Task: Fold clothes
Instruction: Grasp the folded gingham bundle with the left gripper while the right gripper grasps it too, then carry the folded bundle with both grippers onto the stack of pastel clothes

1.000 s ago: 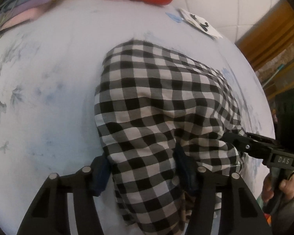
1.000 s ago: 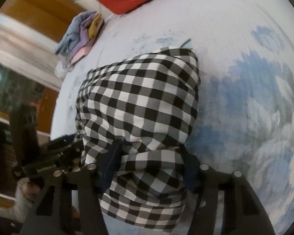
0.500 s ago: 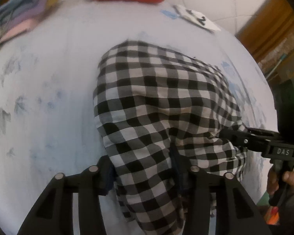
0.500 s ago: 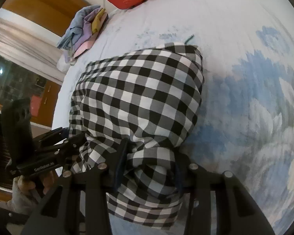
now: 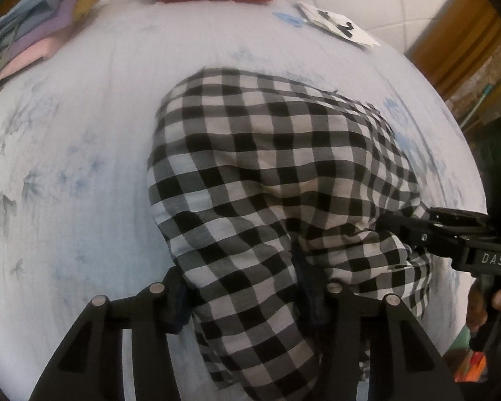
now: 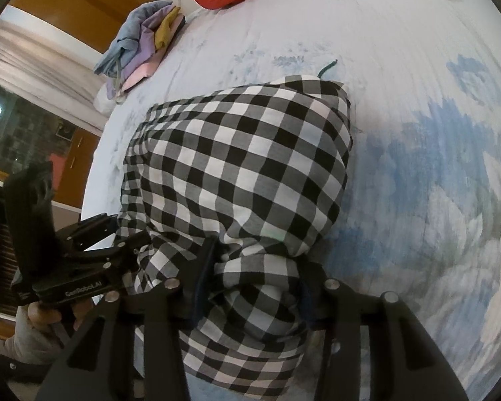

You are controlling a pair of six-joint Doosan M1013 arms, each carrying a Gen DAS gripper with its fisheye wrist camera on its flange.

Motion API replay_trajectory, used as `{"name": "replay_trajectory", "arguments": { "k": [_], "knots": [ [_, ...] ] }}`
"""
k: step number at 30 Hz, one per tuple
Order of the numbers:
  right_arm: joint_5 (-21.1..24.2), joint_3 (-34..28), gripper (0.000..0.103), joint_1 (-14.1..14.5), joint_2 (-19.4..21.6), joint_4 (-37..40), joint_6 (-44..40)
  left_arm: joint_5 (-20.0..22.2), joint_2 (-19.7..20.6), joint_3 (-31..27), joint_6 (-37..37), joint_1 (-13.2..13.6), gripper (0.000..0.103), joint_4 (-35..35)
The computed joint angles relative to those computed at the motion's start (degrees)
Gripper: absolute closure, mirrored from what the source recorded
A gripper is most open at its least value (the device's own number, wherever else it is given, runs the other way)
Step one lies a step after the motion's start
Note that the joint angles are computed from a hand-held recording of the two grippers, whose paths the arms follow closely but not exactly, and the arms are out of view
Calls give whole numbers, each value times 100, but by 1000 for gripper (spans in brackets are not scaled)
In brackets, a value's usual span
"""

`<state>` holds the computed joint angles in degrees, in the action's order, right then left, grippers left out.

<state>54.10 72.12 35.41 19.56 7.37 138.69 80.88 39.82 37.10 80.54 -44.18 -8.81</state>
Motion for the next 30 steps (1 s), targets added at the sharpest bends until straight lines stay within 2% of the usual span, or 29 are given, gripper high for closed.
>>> {"name": "replay_trajectory", "arguments": {
  "k": [5,8,13,23,30],
  "knots": [
    [180,-161,74,137,22,-477,112,-93,-112,94,15,-49,62,45],
    [143,-114,78,185,-54,-601,192,-238,-225,224,34,-45,62,-15],
    [-7,-46,81,221,-158,-725,305,-251,-230,93,10,-52,63,9],
    [-142,-497,83,208,-294,-1209,-188,-272,-42,-1010,-260,-97,63,437],
    [120,-1421,83,153,133,-1063,-1016,-51,30,-1463,-477,75,63,791]
  ]
}}
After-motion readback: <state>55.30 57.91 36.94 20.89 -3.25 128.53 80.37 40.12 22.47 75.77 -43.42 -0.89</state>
